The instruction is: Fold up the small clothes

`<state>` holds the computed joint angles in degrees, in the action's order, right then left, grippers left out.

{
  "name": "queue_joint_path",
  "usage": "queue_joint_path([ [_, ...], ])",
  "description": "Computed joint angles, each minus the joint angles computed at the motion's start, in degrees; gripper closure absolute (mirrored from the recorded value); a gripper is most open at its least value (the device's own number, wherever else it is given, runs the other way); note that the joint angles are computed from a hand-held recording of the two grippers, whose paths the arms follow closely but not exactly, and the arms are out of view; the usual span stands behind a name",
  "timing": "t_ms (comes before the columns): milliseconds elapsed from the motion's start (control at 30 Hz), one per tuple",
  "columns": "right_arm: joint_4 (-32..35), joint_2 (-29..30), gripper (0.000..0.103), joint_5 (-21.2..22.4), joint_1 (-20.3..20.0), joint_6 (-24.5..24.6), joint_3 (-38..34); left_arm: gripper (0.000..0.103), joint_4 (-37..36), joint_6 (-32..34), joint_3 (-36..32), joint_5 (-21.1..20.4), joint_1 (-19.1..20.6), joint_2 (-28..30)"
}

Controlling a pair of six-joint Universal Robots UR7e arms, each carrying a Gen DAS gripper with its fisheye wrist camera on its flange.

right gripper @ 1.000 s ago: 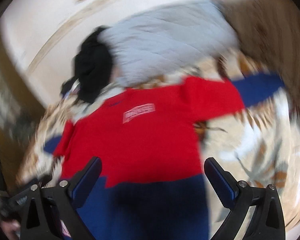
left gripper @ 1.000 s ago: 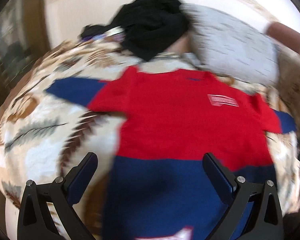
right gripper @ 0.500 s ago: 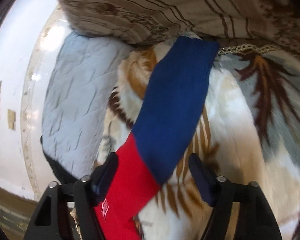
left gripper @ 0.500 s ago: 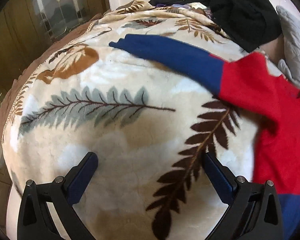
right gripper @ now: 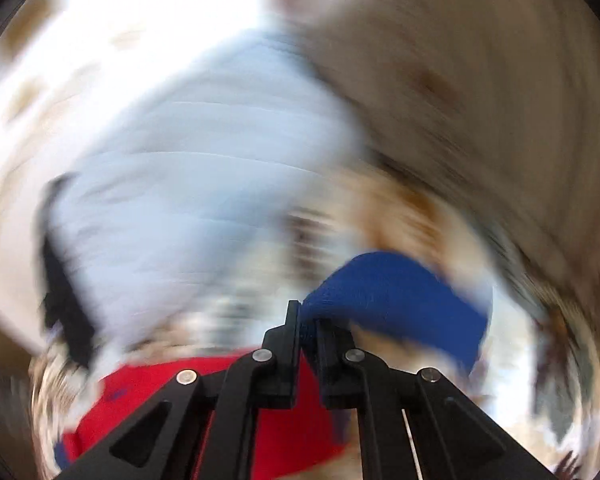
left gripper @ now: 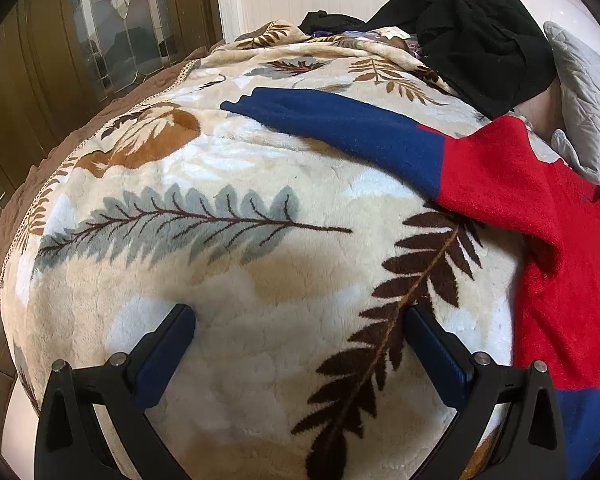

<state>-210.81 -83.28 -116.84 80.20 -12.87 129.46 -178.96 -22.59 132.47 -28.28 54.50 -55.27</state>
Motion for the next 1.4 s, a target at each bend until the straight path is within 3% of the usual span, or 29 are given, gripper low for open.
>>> queue_joint_path([
  [100, -2.14, 8.75, 0.093, 1.52, 9.66, -4.97, -0.9, 0.0, -0.16, 0.14, 0.03, -0.21, 0.07, -0.1],
  [167, 1.64, 15.57, 0.082, 4.48, 11.17, -5.26, -1.75, 0.0, -0.03, -0.08, 0.18, -0.14, -0.09, -0.19],
  [233, 4.91, 22.28, 0.013, 3.87, 10.15, -4.95, -3.19, 0.0, -0.08, -0.05, 0.18, -0.2, -0.09, -0.2],
  [300, 6.75, 25.22, 0.016, 4.01, 7.28, -1.12, -2.83, 0.0, -0.21, 0.24, 0.15, -0.31, -0.05, -0.19],
  [367, 4.77, 23.77, 0.016, 7.82, 3.68, 3.16, -0.06, 0.0, -0.49, 0.61, 0.29, -0.69, 0.02, -0.36],
  [467, -0.55, 19.01, 0.015, 11.23, 0.66, 3.13, 5.82, 0.0, 0.88, 0.25, 0.34, -0.74, -0.25, -0.85],
  [567, -6.02, 15.35, 0.015, 11.98, -0.07, 1.62, 11.2, 0.0, 4.6, -0.99, 0.65, -2.16, -1.78, -2.85],
  [700, -10.18, 11.4, 0.015, 17.76, -4.56, 1.88, 15.78, 0.0, 1.05, 1.51, 1.19, -9.21, -7.35, -5.05],
  [767, -11.03, 11.55, 0.015, 20.92, -6.58, 3.12, 16.59, 0.0, 2.02, 3.51, -1.28, -15.3, -8.58, -4.66],
  [900, -7.69, 11.57, 0.015, 26.84, -8.77, 5.09, 15.79, 0.0, 7.75, 2.36, -10.86, -28.7, -7.38, 0.56],
  [1033, -8.52, 10.75, 0.015, 29.9, -8.46, 4.98, 16.0, 0.001, 13.68, -2.07, -20.48, -33.77, -4.32, 8.48],
  [1067, -8.76, 10.51, 0.015, 30.24, -8.35, 4.99, 16.14, 0.004, 16.65, -4.39, -23.1, -34.52, -2.88, 10.47],
  [1100, -8.84, 10.29, 0.015, 30.68, -8.45, 5.18, 16.27, 0.018, 18.96, -6.56, -24.51, -34.6, -2.06, 11.65],
  [1133, -8.79, 9.93, 0.015, 31.35, -8.63, 5.59, 16.39, 0.048, 22.02, -9.29, -25.97, -34.94, -1.1, 12.72],
  [1167, -8.59, 9.42, 0.015, 31.72, -8.85, 5.79, 16.63, 0.062, 25.06, -12.28, -27.21, -33.73, -0.36, 13.53],
  [1200, -8.56, 9.21, 0.015, 31.49, -8.78, 6.08, 16.65, 0.089, 25.7, -14.35, -27.04, -31.14, -0.75, 13.13],
  [1233, -8.49, 8.79, 0.015, 31.42, -8.99, 6.16, 16.96, 0.096, 23.94, -14.19, -26.19, -30.94, -1.11, 12.64],
  [1300, -8.4, 7.95, 0.015, 31.26, -9.59, 7.41, 17.3, 0.099, 18.92, -13.09, -22.26, -26.9, -3.99, 10.36],
  [1367, -8.05, 7.25, 0.015, 32.19, -10.65, 8.93, 17.43, 0.099, 14.83, -10.74, -18.95, -22.68, -6.66, 9.34],
  [1400, -8.1, 7.0, 0.015, 32.47, -11.39, 10.44, 17.57, 0.098, 16.23, -9.84, -18.95, -21.65, -6.78, 9.9],
])
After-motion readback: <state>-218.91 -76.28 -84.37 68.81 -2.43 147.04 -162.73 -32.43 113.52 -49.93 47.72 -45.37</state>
